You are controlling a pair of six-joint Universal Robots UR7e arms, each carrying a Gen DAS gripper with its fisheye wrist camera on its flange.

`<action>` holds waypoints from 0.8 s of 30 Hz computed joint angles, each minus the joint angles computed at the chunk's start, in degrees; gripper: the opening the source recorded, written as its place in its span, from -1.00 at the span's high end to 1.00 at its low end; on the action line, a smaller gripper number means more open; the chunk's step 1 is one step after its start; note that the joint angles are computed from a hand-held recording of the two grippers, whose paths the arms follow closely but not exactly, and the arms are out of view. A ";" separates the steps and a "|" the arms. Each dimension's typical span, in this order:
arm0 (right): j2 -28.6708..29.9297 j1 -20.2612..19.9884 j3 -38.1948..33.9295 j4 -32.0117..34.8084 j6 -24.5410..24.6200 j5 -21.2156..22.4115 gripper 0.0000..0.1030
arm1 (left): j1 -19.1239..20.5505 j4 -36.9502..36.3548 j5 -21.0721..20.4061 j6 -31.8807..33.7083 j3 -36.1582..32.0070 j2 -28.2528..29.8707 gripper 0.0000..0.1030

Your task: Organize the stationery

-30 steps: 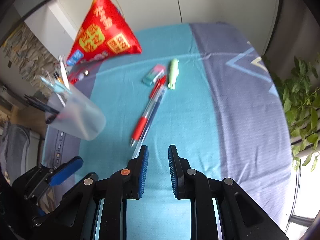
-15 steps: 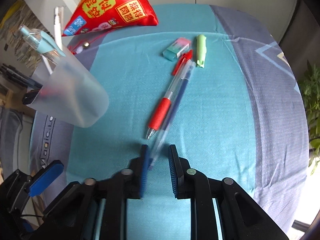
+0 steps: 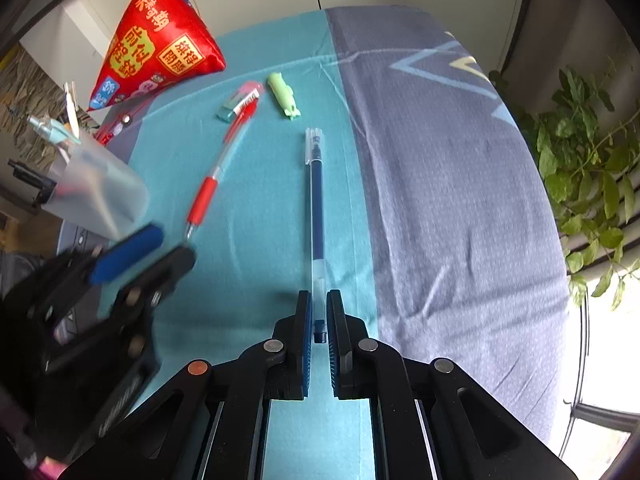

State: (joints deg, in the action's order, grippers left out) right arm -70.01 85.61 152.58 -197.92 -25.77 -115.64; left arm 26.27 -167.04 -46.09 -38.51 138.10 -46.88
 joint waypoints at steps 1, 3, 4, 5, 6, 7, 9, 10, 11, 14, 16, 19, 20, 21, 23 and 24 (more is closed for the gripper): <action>-0.19 -0.04 0.25 0.07 -0.06 0.16 0.84 | 0.87 0.62 0.19 -0.07 -0.99 0.59 0.51; -0.28 -1.22 1.04 -0.87 -1.31 1.22 0.84 | 1.69 1.32 1.90 -0.63 -2.17 1.59 0.51; -0.58 -2.57 1.56 -1.42 -2.73 2.26 0.84 | 1.97 1.92 2.31 -0.85 -2.48 1.67 0.53; -1.19 -2.79 1.78 -0.90 -3.04 2.76 0.84 | 2.57 2.47 2.06 -0.79 -2.97 1.80 0.52; -0.11 -2.55 1.41 -1.39 -2.79 2.89 0.84 | 3.27 3.45 1.35 -1.04 -3.48 1.76 0.60; -0.09 -2.64 1.48 -1.40 -2.84 3.14 0.84 | 3.26 2.41 1.37 -1.01 -3.07 1.74 0.82; -0.67 -2.90 1.75 -0.76 -3.16 3.73 0.84 | 2.83 3.04 0.16 -1.30 -2.06 0.49 0.82; -0.33 -2.77 1.57 -0.70 -3.12 3.82 0.84 | 2.43 2.35 -1.17 -1.34 -0.97 -0.54 0.82; -0.67 -2.91 1.84 -0.47 -3.49 4.07 0.84 | 1.79 2.05 -2.19 -1.68 0.19 -1.53 0.82; -2.46 -3.43 3.55 -0.11 -5.44 4.66 0.84 | -1.51 2.64 -5.83 -3.40 5.13 -5.55 0.82; -3.49 -3.88 4.98 -0.47 -7.50 4.66 0.84 | -4.63 5.37 -8.13 -6.01 8.51 -8.74 0.82; -6.23 -4.95 6.94 1.92 -10.50 4.82 0.84 | -8.80 10.22 -12.61 -9.38 12.47 -13.61 0.82; -7.27 -5.22 7.46 3.27 -11.37 4.93 0.84 | -10.08 11.92 -13.73 -10.23 13.23 -14.90 0.81; -7.92 -5.34 7.92 3.84 -11.99 5.16 0.84 | -11.35 13.49 -14.52 -11.16 13.73 -15.73 0.81; -9.09 -5.31 8.51 4.68 -13.21 5.76 0.84 | -13.27 15.38 -14.29 -12.53 14.33 -17.17 0.81; -9.44 -5.02 8.47 4.65 -13.35 6.17 0.82 | -13.83 15.86 -13.48 -12.90 14.27 -17.61 0.81</action>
State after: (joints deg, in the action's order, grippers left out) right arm -79.45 80.59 161.05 -193.27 -39.12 -109.47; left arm 12.43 -151.18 -59.57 -51.41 152.37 -64.49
